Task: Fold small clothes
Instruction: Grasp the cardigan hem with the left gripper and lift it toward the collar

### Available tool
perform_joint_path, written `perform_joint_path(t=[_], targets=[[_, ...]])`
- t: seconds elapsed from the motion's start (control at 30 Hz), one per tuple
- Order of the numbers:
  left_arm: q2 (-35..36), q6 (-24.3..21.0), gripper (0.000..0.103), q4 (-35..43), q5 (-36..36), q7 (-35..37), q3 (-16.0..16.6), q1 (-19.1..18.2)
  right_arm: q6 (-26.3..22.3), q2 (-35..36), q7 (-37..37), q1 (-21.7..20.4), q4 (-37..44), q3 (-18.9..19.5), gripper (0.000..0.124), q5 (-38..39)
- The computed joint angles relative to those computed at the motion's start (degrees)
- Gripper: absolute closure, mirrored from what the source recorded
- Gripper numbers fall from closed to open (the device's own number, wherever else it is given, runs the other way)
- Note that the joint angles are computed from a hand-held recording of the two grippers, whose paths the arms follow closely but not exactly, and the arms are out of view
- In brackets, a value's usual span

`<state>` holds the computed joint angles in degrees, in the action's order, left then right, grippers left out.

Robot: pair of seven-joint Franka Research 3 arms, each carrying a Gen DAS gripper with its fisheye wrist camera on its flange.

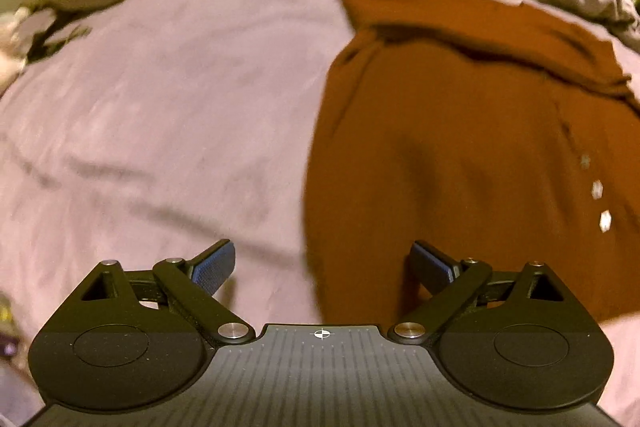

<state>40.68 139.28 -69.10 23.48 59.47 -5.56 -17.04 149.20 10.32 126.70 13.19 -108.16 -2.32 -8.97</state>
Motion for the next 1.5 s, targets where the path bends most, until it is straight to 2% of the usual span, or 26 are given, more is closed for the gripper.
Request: perform_joint_path(t=[0.1,0.17,0.33,0.5,0.53,0.6,0.63,0.67,0.73,0.97,1.03,1.13,1.2,1.27,1.43,1.5], targets=[[-3.8,2.3,0.006,-6.7,-2.9,0.1,-1.8,2.5,1.7,-2.8,-0.4,-0.4,-3.8,0.7,0.084,2.4],[-4.7,3.5,0.017,-8.5,-6.7,0.5,-3.5,4.6,2.8,-2.8,-2.1,-1.4,-4.4,1.5,0.084,7.2],[-4.5,4.7,0.028,-8.6,-15.9,1.0,-6.6,8.6,6.8,-2.6,-6.3,-2.4,-5.6,2.7,0.084,17.3],[-2.1,4.1,0.034,-6.1,-23.6,6.6,-10.4,11.5,7.0,-1.6,-7.6,-2.4,-5.0,2.7,0.085,20.9],[-1.3,3.1,0.039,-4.9,-24.3,7.0,-10.4,11.3,7.3,-1.5,-8.2,-2.5,-5.0,2.7,0.086,21.7],[0.3,1.2,0.042,-2.4,-24.1,7.4,-9.3,10.2,7.3,-1.5,-8.5,-2.3,-5.0,2.5,0.094,21.7],[0.6,1.2,0.045,-2.0,-23.9,7.7,-9.0,9.8,7.2,-1.5,-8.5,-2.1,-5.0,2.4,0.104,21.2],[0.9,1.1,0.047,-1.6,-23.9,8.0,-8.8,9.6,7.2,-1.6,-9.1,-2.2,-5.1,2.4,0.107,21.3],[0.9,1.1,0.058,-1.7,-24.7,9.5,-9.4,10.1,7.4,-1.7,-9.8,-2.3,-5.1,2.4,0.107,21.9],[2.1,-0.9,0.073,0.2,-29.7,14.7,-11.4,12.1,5.6,-0.2,-12.3,-2.9,-2.9,2.5,0.106,23.8],[2.9,-1.9,0.084,1.3,-31.4,16.2,-12.1,12.7,5.3,0.1,-13.1,-2.8,-2.4,2.4,0.106,23.5],[4.4,-3.5,0.091,3.9,-32.4,17.2,-12.0,12.4,4.2,0.6,-14.9,-2.9,-1.3,2.4,0.106,23.0],[5.5,-4.9,0.093,5.9,-32.6,17.8,-11.8,12.1,3.6,0.8,-15.8,-2.8,-0.8,2.3,0.108,22.6],[6.0,-5.3,0.094,7.0,-33.2,18.7,-11.9,12.1,3.4,1.0,-17.4,-3.0,-0.5,2.5,0.119,23.1],[5.8,-1.3,0.094,8.3,-36.3,21.5,-13.4,12.8,6.8,1.0,-25.4,-5.7,0.0,4.9,0.119,36.4],[7.6,0.7,0.094,12.5,-36.1,21.8,-13.2,11.9,8.5,1.9,-27.2,-6.2,1.8,5.2,0.119,40.2]])
